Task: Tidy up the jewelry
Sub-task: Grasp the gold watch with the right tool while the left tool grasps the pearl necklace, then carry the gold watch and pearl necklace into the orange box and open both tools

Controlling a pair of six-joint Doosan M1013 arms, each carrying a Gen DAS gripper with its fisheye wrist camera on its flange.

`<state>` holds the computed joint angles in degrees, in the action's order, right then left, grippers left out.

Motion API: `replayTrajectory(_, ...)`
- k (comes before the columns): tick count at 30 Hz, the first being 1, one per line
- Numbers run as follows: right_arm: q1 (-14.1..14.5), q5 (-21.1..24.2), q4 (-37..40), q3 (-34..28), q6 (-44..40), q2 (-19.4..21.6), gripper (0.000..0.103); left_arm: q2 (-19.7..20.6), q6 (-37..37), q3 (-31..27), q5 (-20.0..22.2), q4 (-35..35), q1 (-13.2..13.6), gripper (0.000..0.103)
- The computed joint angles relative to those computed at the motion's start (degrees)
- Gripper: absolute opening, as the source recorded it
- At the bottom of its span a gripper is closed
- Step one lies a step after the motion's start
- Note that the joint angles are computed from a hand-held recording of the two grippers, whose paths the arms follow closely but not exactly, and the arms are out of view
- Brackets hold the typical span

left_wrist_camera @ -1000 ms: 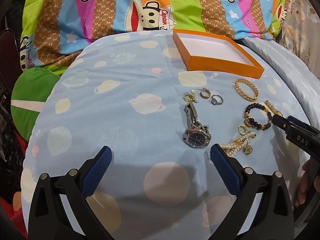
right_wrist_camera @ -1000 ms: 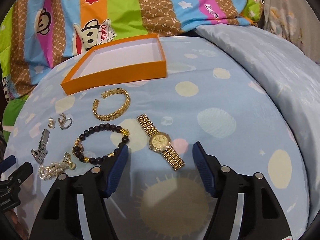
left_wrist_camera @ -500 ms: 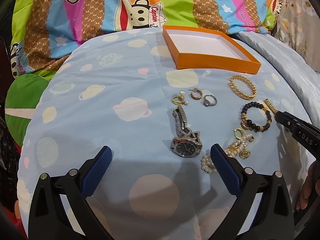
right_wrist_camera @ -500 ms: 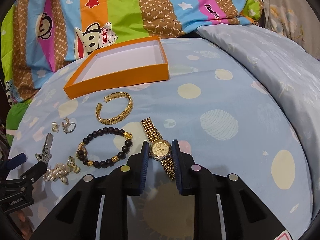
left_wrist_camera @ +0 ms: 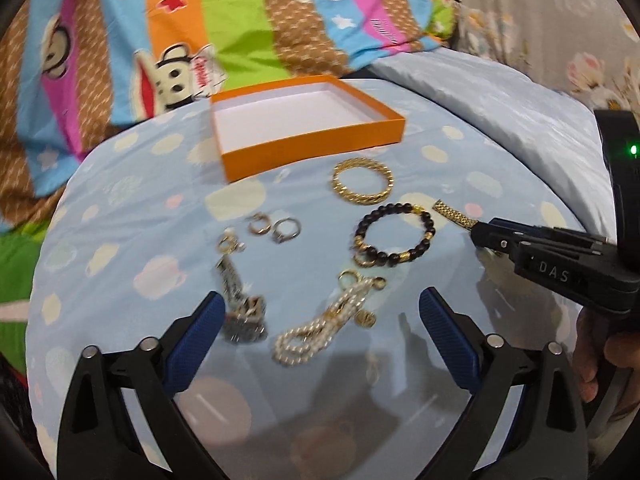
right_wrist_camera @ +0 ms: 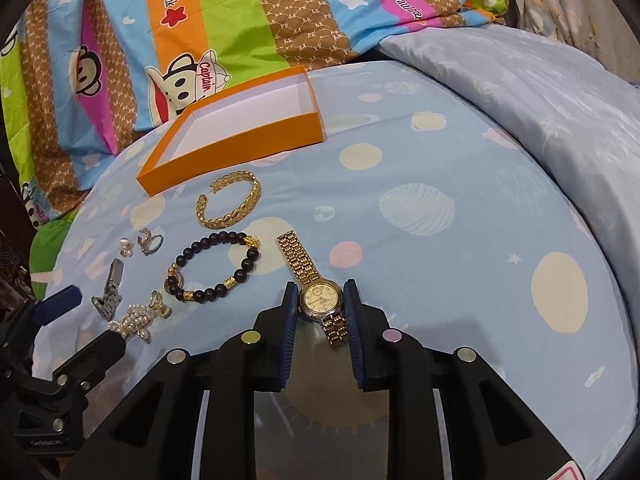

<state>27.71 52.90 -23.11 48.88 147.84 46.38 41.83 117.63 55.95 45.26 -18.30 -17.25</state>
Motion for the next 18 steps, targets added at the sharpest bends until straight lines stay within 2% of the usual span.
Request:
replayTrajectory(3, 0.1, 0.1, 0.0, 0.0, -0.1, 0.0, 0.022, 1.8, 2.7, -2.6, 4.0, -0.2, -0.1, 0.058)
replayTrajectory(5, 0.0, 0.1, 0.0, 0.0, -0.1, 0.0, 0.022, 2.6, 3.5, -3.4, 5.9, -0.4, -0.1, 0.051)
replayTrajectory(8, 0.0, 0.3, 0.2, -0.2, -0.2, 0.1, 0.022, 1.8, 6.4, -1.5, 4.0, -2.0, 0.0, 0.043)
replayTrajectory(10, 0.1, 0.5, 0.1, -0.3, -0.2, 0.1, 0.022, 1.3, 7.8, -0.7, 3.8, -3.2, 0.1, 0.029)
replayTrajectory(12, 0.1, 0.2, 0.3, -0.2, -0.2, 0.0, 0.022, 1.0, 8.4, 0.0, 3.7, -4.0, 0.2, 0.022)
replayTrajectory(18, 0.4, -0.7, -0.8, 0.4, 0.6, -0.5, 0.022, -0.4, 8.9, 1.5, 5.3, -9.8, 1.5, 0.02)
